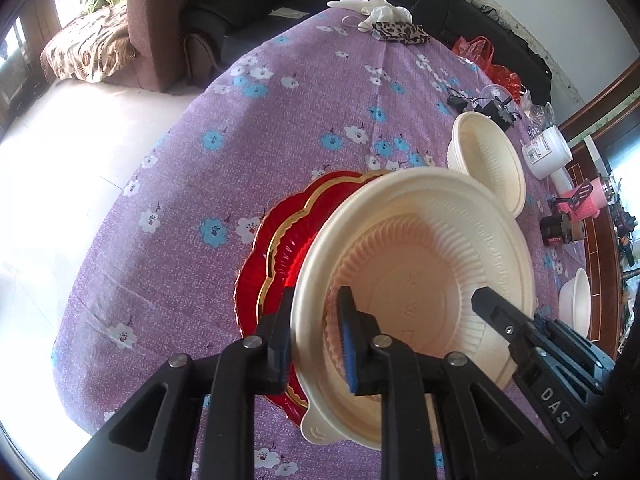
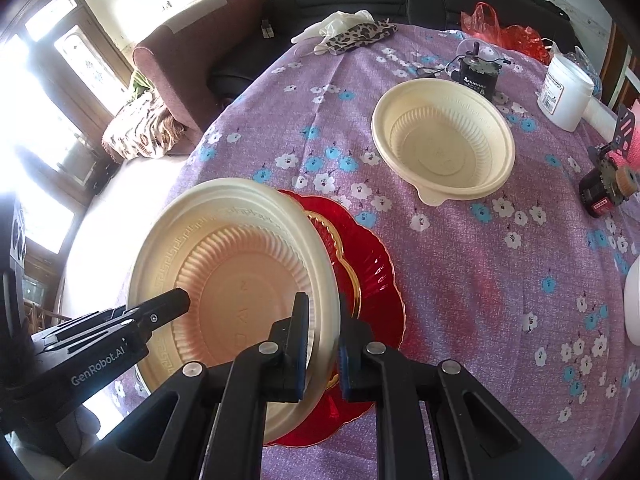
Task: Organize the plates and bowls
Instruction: 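Lower the cream bowl onto the red plate stack and open both grippers, then move both grippers to the second cream ribbed bowl and grasp its rim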
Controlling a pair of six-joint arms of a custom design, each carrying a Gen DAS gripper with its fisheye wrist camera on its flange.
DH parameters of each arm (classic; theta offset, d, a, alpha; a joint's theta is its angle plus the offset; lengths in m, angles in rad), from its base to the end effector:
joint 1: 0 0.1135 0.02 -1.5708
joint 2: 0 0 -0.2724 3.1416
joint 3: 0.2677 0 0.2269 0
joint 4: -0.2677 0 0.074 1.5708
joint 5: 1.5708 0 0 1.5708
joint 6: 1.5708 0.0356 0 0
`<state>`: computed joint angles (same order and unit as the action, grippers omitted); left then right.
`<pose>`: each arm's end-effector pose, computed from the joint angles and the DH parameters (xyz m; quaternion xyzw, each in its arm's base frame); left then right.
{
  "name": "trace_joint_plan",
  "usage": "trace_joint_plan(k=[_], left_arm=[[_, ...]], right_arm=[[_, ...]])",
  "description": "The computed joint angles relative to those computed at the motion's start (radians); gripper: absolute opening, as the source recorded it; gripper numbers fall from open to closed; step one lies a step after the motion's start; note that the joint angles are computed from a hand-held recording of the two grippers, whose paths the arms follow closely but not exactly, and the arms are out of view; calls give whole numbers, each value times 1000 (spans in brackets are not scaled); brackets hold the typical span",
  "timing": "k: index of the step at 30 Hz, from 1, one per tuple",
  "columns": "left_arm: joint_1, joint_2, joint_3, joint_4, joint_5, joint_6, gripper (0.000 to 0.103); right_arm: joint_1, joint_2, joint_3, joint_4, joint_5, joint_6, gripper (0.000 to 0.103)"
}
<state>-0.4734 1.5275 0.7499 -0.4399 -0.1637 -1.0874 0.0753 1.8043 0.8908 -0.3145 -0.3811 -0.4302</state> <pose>0.2198 -0.1061 0.1725 -0.3102 0.9309 -0.0660 0.1811 0.2984 0.0358 0.1411 -0.2732 0.9287 0.1541 0.1978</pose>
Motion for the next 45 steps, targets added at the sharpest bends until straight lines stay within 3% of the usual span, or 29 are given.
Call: trace_joint_plan(k=[3,9,13,19,29,31,34,41,45], left_arm=[[-5,-16,3,-11,-11,7,34],[-18,-66,12,-49,-41,3,36],[-32,-101,13,-72,-71,-23,44],[-85,-116,48,-110,-113,-73,44],[-196,-19,206,-166,-192,-95,47],[-216,11,244,-179,-208,-92,54],[-245,55,303,-207,-244,-91,57],[-308,107,420,-305,-463,-119,70],[-337,86,443,-300,-677,-127,98]], right_arm=[[4,2,-3,5,13,7,14],[-19,-16,-4,2,-4,14,14],[-59,-25,5,-19,-42,1,14],[-143,-33,32,-79,-121,-43,21],[-317,7,125,-171,-209,-130,23],[-351,38,159,-187,-211,-139,23],[-393,77,208,-207,-208,-150,23],[-440,140,294,-228,-201,-171,23],[-433,171,356,-221,-185,-169,23]])
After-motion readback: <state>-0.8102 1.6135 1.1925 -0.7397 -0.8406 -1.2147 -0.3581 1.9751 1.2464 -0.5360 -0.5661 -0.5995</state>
